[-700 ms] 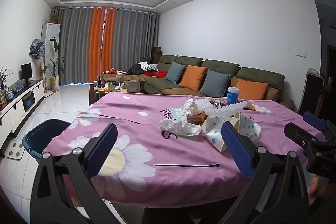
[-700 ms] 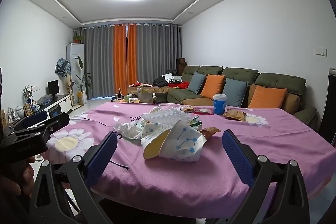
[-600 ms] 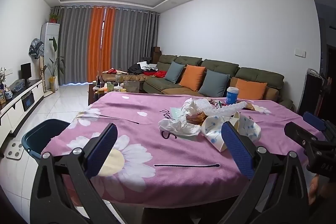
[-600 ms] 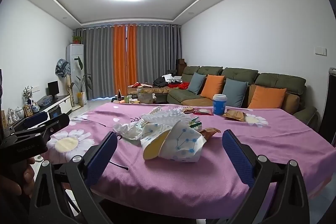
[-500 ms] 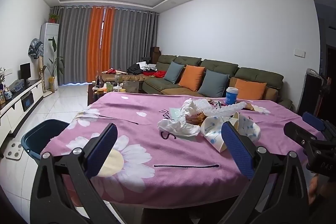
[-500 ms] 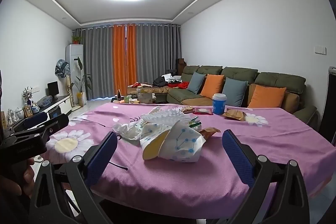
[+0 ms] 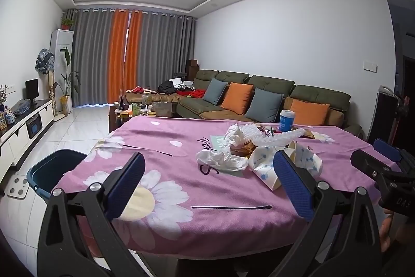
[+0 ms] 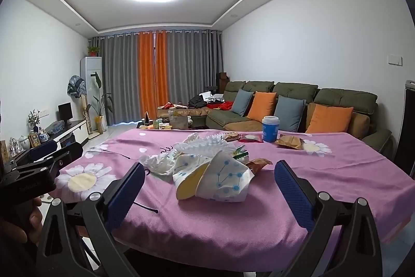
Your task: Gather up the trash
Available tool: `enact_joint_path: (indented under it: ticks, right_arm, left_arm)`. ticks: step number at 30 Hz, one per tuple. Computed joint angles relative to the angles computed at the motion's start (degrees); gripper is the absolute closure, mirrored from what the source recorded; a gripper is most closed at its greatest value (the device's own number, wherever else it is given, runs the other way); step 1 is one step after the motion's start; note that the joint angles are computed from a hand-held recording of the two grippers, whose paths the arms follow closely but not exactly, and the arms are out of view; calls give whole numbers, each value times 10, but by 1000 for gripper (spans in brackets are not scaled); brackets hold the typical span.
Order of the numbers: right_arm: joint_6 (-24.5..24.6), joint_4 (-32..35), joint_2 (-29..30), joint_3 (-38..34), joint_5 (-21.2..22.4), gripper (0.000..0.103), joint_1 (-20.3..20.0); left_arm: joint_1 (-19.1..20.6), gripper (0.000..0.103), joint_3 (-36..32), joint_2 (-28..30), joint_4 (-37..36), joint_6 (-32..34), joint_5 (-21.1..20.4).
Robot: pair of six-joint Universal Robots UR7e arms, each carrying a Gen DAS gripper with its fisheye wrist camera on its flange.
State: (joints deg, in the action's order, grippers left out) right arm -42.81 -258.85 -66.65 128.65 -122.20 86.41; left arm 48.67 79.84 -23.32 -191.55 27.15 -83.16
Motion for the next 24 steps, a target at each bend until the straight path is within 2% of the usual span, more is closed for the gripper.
enact_joint_path:
  ticks: [24]
  right_arm:
    - [2,-4,1,-3,-2,6,1]
  left_arm:
    - [5,6,0,1,-7,-12,-10]
